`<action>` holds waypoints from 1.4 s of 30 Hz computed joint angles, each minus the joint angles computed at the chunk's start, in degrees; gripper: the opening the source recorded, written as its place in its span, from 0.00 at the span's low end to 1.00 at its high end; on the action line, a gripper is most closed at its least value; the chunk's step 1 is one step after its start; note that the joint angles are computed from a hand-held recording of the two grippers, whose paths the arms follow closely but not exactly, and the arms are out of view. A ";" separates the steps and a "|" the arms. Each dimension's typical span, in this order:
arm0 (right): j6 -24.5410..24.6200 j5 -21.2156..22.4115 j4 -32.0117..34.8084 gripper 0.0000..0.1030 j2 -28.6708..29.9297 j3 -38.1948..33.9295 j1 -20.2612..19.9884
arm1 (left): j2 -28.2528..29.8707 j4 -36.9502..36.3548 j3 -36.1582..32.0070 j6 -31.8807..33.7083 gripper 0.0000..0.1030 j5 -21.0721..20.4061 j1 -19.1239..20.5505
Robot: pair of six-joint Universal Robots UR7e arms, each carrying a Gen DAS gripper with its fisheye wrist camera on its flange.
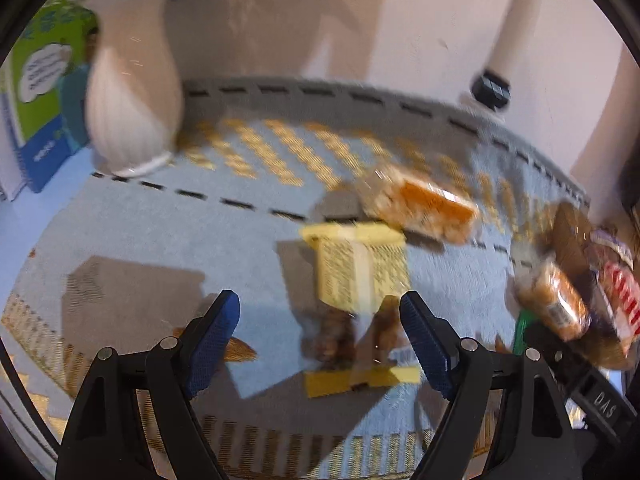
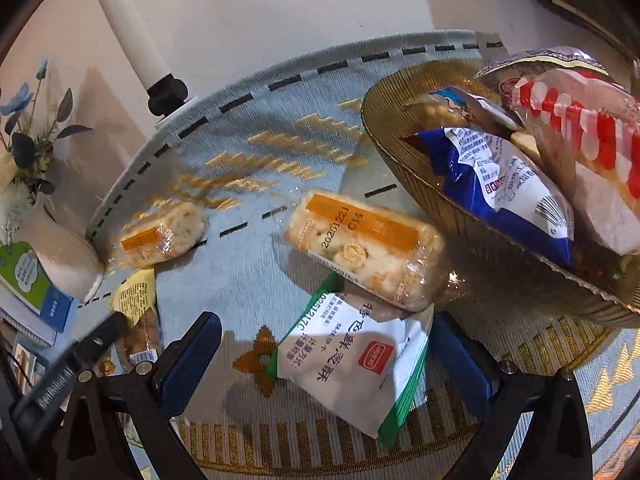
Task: Organize snacks
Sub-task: 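Withdraw both open tools from the bowl back to the loose packs, then position the left tool over the yellow nut pack while the right tool hovers over the white-and-green pack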
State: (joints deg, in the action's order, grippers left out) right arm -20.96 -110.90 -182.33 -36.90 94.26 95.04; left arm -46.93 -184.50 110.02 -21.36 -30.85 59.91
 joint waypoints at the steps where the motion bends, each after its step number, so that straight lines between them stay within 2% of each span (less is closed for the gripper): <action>1: 0.06 0.12 -0.02 1.00 0.04 -0.10 -0.04 | -0.05 2.04 -0.48 -0.65 0.83 -0.40 0.19; 8: -0.75 -3.04 0.15 1.00 1.64 -1.62 1.09 | 0.06 4.51 -1.01 -0.81 0.96 -0.96 0.24; 27: -2.17 -7.74 0.39 1.00 4.43 -4.08 2.69 | -0.51 2.96 -0.13 -1.46 0.96 -1.01 0.31; 42: -1.85 -6.86 0.39 1.00 4.55 -4.18 2.54 | -0.43 5.61 -0.65 -2.68 0.96 0.35 0.16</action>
State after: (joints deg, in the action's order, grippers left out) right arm -22.81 -117.77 -181.93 -32.35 90.08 97.58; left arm -47.36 -178.89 109.37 -24.04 -30.50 60.08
